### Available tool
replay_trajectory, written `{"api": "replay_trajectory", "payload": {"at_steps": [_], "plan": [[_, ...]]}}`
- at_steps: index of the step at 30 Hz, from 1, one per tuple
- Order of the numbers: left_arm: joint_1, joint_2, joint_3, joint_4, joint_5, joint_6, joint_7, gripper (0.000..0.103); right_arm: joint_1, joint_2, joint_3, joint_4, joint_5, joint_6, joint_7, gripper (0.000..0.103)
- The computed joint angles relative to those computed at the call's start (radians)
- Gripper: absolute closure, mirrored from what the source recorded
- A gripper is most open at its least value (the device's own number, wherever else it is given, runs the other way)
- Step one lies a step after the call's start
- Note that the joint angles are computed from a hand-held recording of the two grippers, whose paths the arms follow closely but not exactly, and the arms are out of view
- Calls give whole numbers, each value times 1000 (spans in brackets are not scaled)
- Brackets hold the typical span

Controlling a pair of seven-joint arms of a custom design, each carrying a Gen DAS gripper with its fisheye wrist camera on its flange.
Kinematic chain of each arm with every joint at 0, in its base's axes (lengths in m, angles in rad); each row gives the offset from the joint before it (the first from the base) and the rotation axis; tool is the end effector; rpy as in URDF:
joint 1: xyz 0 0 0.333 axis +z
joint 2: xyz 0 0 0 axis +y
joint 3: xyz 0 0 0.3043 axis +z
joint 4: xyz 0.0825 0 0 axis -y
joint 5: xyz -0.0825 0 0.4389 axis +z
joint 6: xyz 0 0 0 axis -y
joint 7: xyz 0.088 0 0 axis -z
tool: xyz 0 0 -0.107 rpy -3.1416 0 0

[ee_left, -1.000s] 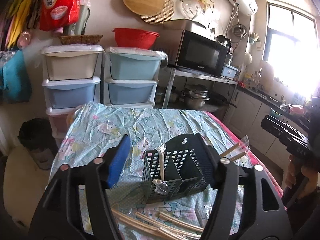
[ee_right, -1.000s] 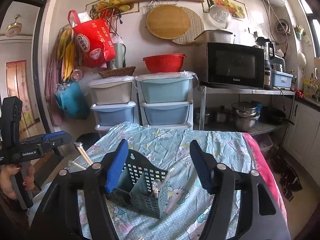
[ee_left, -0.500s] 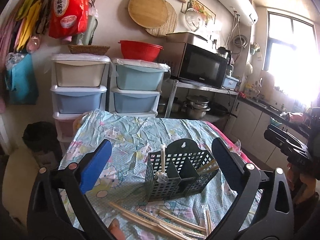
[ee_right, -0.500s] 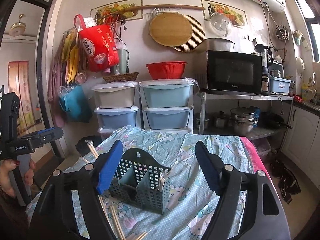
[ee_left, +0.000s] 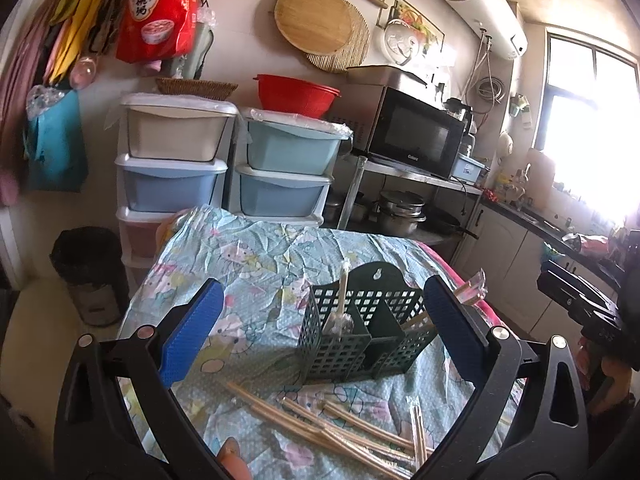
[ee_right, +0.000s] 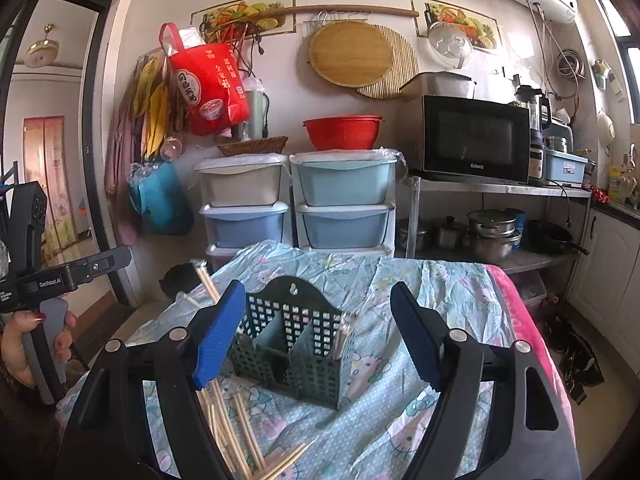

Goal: Organize utensils
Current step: 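Move both tools back over the remaining chopsticks on the cloth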

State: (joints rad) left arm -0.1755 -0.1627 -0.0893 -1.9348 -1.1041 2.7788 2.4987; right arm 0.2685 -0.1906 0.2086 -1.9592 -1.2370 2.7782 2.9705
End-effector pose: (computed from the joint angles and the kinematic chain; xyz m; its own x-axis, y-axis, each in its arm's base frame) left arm 0.5995 -0.1253 0.6332 -0.4755 -0.8469 0.2381 -0.4217 -0.0181 -0.9066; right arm 0.5121 0.3222 0.6262 0.0925 -0.9952 -0.0314 -0.2898 0.0033 -0.9571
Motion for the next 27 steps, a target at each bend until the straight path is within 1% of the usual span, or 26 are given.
{"api": "replay_trajectory", "payload": {"at_steps": [7, 18, 23, 27], "plan": [[7, -15, 3, -41, 37, -5, -44, 11, 17, 8, 0, -24, 55, 9, -39, 31], [24, -14, 4, -103, 122, -53, -152, 11, 42, 34, -10, -57, 166, 18, -105, 31], [24, -10, 1, -123, 135, -72, -176, 11, 50, 45, -15, -73, 214, 13, -133, 31], [18, -9, 0, -134, 120, -93, -175, 11, 56, 52, -17, -86, 245, -2, -158, 31]]}}
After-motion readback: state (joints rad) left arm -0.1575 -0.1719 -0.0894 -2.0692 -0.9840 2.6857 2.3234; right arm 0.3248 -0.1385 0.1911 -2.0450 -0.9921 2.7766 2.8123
